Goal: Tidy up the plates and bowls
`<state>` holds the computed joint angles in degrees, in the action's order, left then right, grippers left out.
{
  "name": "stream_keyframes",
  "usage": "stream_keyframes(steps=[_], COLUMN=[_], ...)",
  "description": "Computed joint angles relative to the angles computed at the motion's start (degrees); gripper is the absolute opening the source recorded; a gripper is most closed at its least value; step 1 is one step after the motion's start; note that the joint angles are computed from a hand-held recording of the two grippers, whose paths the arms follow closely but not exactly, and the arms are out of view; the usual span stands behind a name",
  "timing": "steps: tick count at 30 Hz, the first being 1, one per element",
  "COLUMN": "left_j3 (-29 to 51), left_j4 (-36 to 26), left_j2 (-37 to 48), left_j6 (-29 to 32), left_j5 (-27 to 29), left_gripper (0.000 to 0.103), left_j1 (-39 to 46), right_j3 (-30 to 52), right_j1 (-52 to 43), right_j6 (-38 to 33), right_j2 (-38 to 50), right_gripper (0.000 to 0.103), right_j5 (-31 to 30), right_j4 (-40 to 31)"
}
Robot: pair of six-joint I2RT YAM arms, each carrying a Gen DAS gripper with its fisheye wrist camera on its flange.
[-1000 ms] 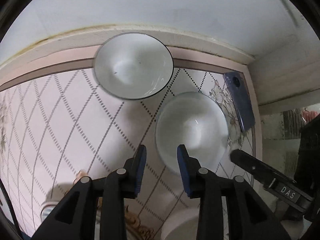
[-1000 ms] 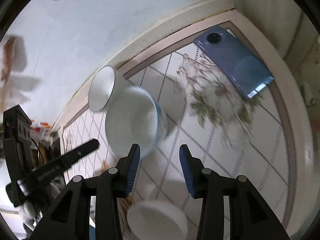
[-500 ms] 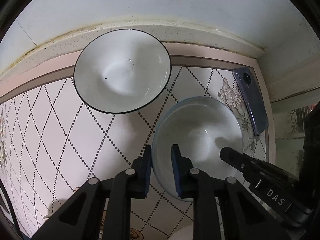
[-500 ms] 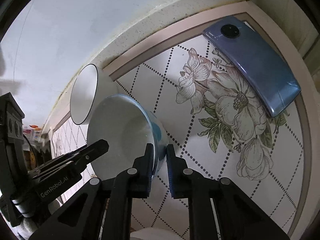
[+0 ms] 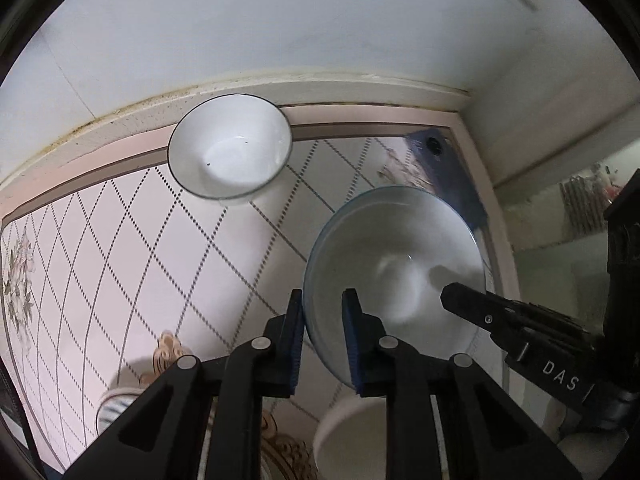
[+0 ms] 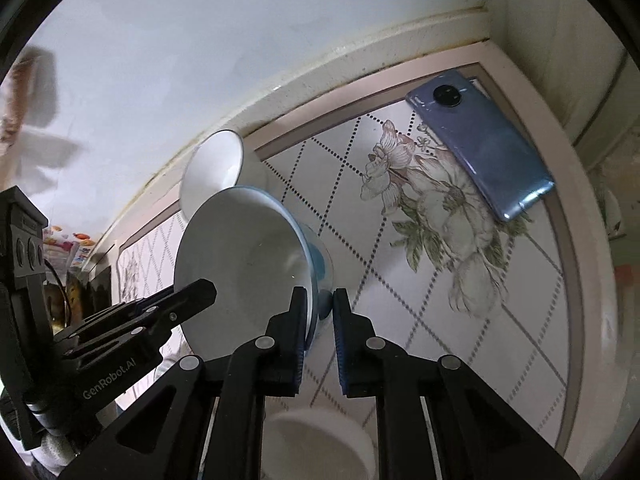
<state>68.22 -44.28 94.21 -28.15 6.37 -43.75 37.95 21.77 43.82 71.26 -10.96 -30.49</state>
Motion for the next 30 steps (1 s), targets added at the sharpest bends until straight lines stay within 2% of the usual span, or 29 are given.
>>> stream_keyframes(steps=[8,15,21,30], left_j3=[-5.98,-11.78,-16.68,-18.62], left_j4=[-4.21,-4.56,-2.91,-0.81], left_j2=[-11.57,-16.49,-17.07,-13.69], left_j6=[-3.06,-6.47,-9.02,-9.83], left_j5=[0.06,-0.57,-0.76,-0.97], left_gripper=[0.016,0.016,0.016,0.016], left_j1=[-5.82,-10.96,-13.36,-14.73], right_j3=[-1.38,-4.08,-8.25,-14.13], right_j1=[11.14,28.54,38.91,41.35], right_j6=[8.84,24.78,33.89,36.64], right_j2=[-18.01,-27.76,-27.37,-23.92], right_gripper=[0.014,0.014,0.014,0.014], right_j5=[5.7,12.07,14.24,12.09], right_j4=[-15.06,-22.7,-20.4,-13.25])
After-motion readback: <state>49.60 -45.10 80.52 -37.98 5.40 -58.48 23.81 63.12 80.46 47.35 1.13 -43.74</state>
